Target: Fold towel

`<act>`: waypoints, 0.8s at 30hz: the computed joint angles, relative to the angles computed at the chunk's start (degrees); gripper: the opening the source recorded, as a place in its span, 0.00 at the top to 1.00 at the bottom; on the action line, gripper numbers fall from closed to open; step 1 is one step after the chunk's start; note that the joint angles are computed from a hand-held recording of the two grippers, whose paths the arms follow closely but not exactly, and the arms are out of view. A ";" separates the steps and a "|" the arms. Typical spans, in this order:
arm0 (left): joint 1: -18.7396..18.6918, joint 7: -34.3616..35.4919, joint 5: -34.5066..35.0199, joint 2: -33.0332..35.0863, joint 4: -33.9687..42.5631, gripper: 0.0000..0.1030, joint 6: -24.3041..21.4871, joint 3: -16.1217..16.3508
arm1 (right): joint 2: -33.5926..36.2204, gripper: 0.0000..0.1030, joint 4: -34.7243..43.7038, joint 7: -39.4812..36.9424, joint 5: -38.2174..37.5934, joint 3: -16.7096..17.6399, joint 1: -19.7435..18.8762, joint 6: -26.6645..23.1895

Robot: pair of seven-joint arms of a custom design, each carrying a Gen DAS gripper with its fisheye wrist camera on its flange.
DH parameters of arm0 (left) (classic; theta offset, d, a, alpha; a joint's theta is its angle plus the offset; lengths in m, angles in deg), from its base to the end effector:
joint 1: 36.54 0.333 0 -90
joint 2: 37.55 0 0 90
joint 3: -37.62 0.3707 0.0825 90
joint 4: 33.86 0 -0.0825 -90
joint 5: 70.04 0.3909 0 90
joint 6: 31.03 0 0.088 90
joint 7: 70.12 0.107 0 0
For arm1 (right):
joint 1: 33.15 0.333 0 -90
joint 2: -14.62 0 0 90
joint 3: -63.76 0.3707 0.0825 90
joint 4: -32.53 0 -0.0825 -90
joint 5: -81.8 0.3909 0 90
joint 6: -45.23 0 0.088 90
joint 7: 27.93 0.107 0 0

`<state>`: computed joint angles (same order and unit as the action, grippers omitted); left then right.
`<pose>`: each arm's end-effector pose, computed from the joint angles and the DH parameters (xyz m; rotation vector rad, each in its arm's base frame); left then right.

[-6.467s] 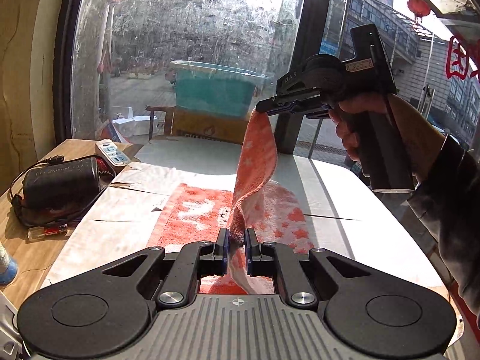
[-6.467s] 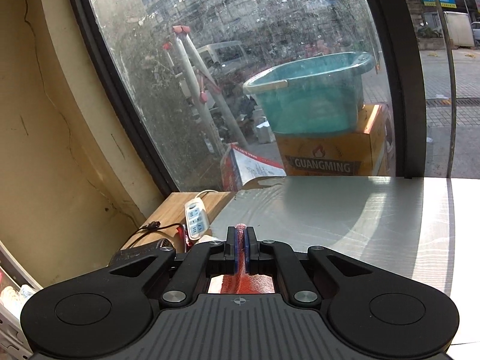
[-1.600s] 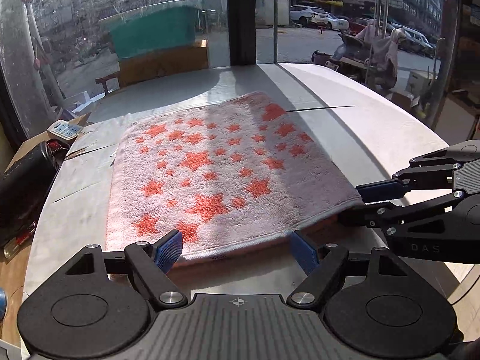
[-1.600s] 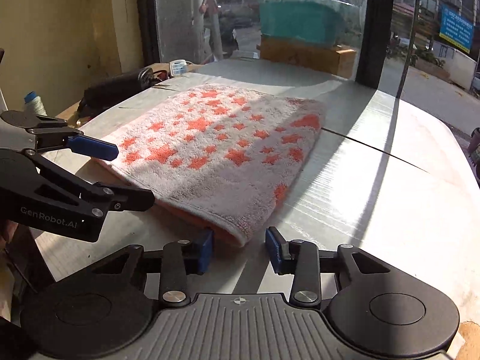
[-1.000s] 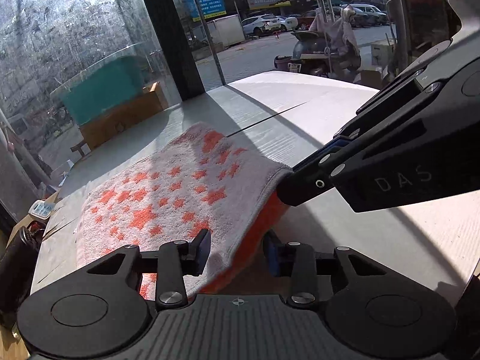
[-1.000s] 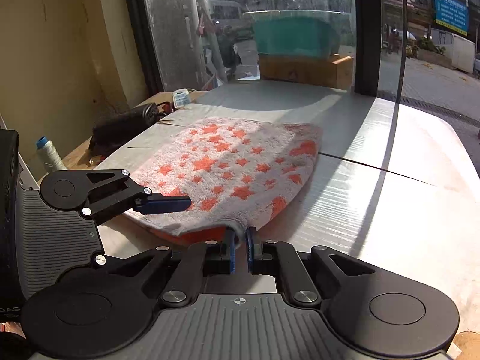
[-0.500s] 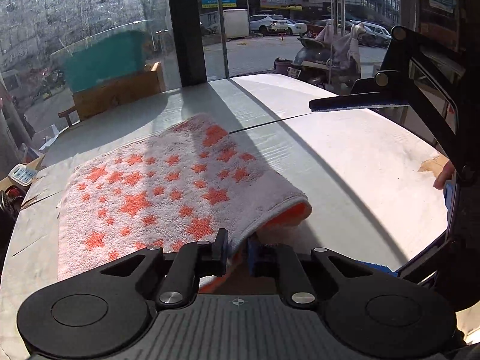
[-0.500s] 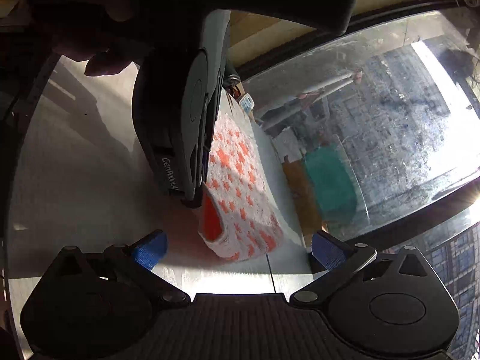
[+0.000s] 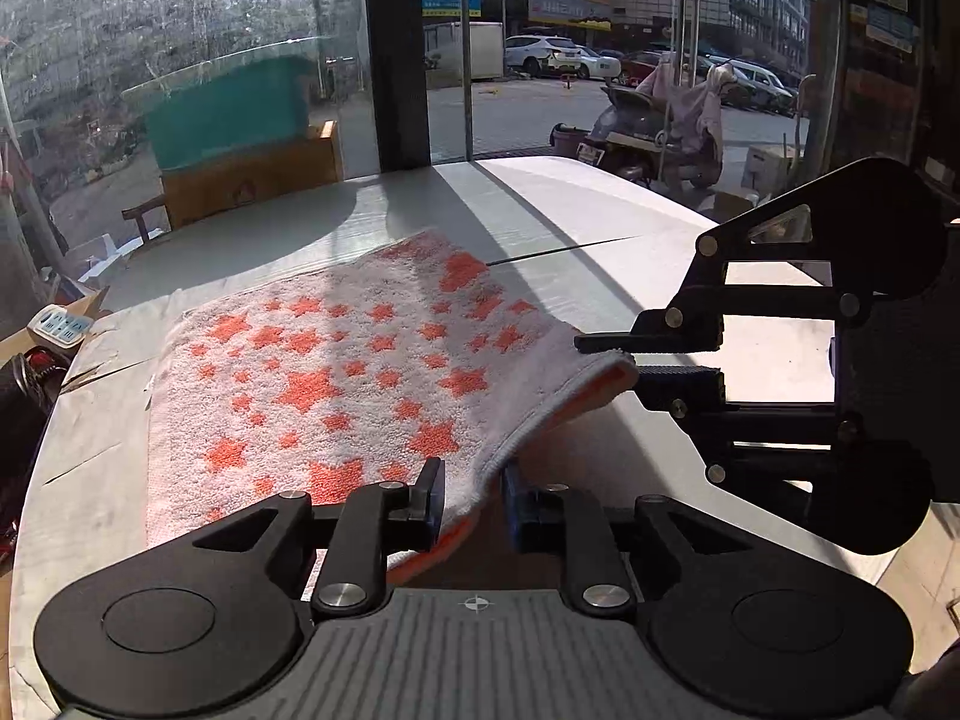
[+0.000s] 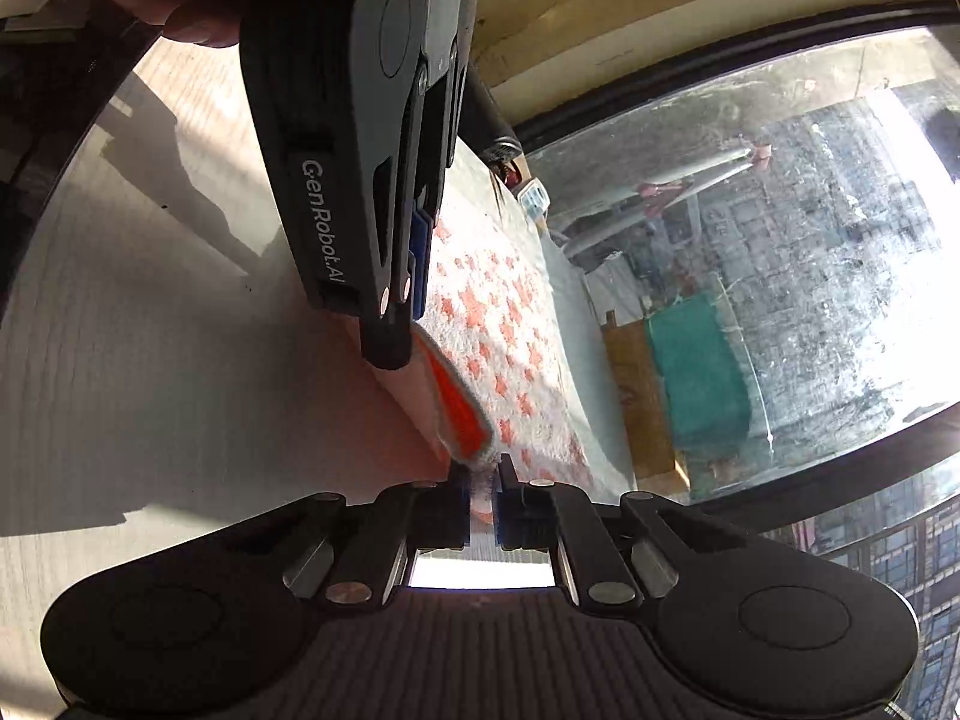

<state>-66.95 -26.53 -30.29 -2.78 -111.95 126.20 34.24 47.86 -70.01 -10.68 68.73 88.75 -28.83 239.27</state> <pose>0.6631 -0.4577 0.4926 -1.4645 1.9717 -0.9155 0.6621 0.3212 0.4277 -2.3108 -0.3051 -1.2295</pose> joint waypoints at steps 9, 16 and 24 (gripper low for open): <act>-0.56 -10.53 5.75 -2.13 -1.51 0.71 -6.63 2.99 | -3.79 0.94 -2.63 0.27 5.40 8.42 -6.89 -6.75; 3.27 -5.52 6.11 -6.33 -8.94 0.67 2.35 -1.63 | -7.38 0.94 -4.45 -0.09 13.81 10.40 -7.99 -10.02; 1.91 2.15 4.25 -5.54 -8.59 0.59 0.65 -1.40 | -7.27 0.94 -4.32 -5.26 20.17 16.75 -12.11 -9.83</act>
